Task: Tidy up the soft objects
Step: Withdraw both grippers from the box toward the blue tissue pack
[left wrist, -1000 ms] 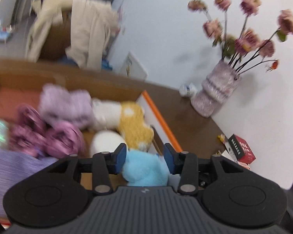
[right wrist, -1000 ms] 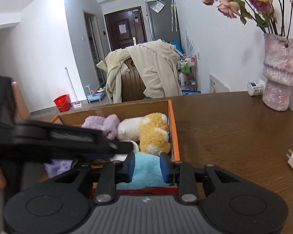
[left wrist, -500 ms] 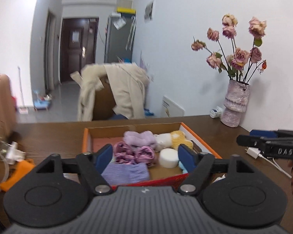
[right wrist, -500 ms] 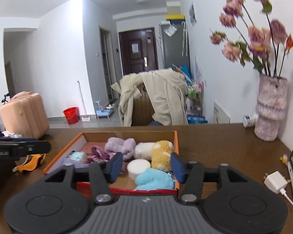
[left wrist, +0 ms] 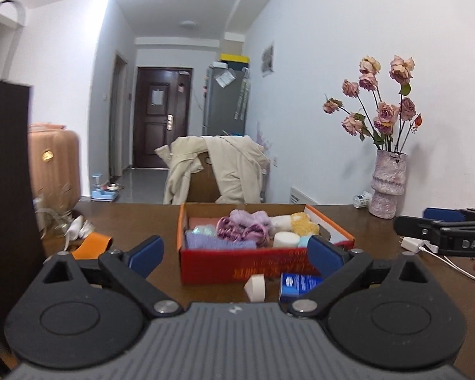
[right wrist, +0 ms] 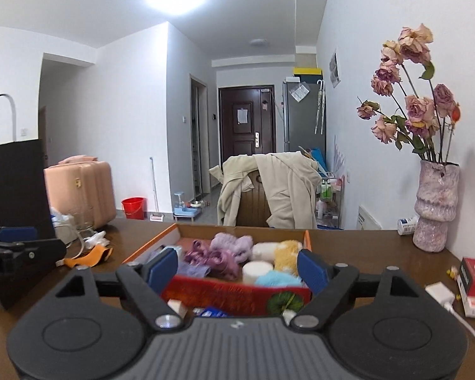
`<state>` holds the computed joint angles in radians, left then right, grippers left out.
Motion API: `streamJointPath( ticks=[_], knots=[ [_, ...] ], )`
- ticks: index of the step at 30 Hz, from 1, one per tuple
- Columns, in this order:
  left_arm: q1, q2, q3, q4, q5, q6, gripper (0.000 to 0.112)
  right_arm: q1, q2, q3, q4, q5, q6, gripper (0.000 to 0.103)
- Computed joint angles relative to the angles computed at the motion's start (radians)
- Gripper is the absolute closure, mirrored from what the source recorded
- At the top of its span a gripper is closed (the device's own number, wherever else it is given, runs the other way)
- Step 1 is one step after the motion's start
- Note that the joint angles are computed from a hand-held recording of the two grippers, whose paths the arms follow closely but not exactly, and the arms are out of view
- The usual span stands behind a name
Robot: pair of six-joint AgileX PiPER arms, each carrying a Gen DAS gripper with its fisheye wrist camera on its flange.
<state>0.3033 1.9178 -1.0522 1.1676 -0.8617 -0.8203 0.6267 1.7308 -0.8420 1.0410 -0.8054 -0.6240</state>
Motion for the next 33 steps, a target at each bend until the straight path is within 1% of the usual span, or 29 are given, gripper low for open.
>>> streamJointPath(
  ticks=[3,6,9,12,14,16,18,20,26,30,32,33],
  knots=[
    [0.061,-0.018,0.126,-0.051,-0.066,0.073,0.012,0.108,0.003,0.098,0.008,-0.132,0.083,0.017],
    [0.134,-0.031,0.246,-0.087,-0.144,0.172,0.011,0.238,0.025,0.166,0.091,-0.241,0.138,0.017],
    [0.197,-0.047,0.344,-0.089,-0.204,0.28,0.009,0.358,0.055,0.216,0.171,-0.307,0.205,0.017],
    [0.243,-0.048,0.379,-0.028,-0.224,0.308,0.009,0.456,0.087,0.238,0.258,-0.338,0.242,0.015],
    [0.248,-0.045,0.381,-0.009,-0.235,0.306,0.009,0.492,0.096,0.253,0.286,-0.341,0.254,0.015],
    [0.239,-0.039,0.375,-0.009,-0.232,0.298,0.009,0.499,0.1,0.257,0.3,-0.337,0.256,0.015],
    [0.222,-0.031,0.364,-0.011,-0.218,0.288,0.009,0.49,0.103,0.255,0.303,-0.334,0.255,0.015],
    [0.201,-0.02,0.354,-0.019,-0.199,0.288,0.009,0.466,0.105,0.262,0.275,-0.325,0.286,0.015],
    [0.11,0.006,0.277,-0.035,-0.1,0.223,0.009,0.362,0.127,0.26,0.189,-0.253,0.348,0.015],
    [0.036,0.026,0.179,-0.001,-0.024,0.114,0.01,0.268,0.117,0.255,0.128,-0.194,0.378,0.017],
    [-0.006,0.052,0.107,0.04,0.013,0.037,0.012,0.208,0.103,0.244,0.087,-0.149,0.379,0.017],
    [-0.029,0.067,0.069,0.062,0.037,-0.005,0.014,0.179,0.098,0.235,0.069,-0.124,0.373,0.019]
  ],
)
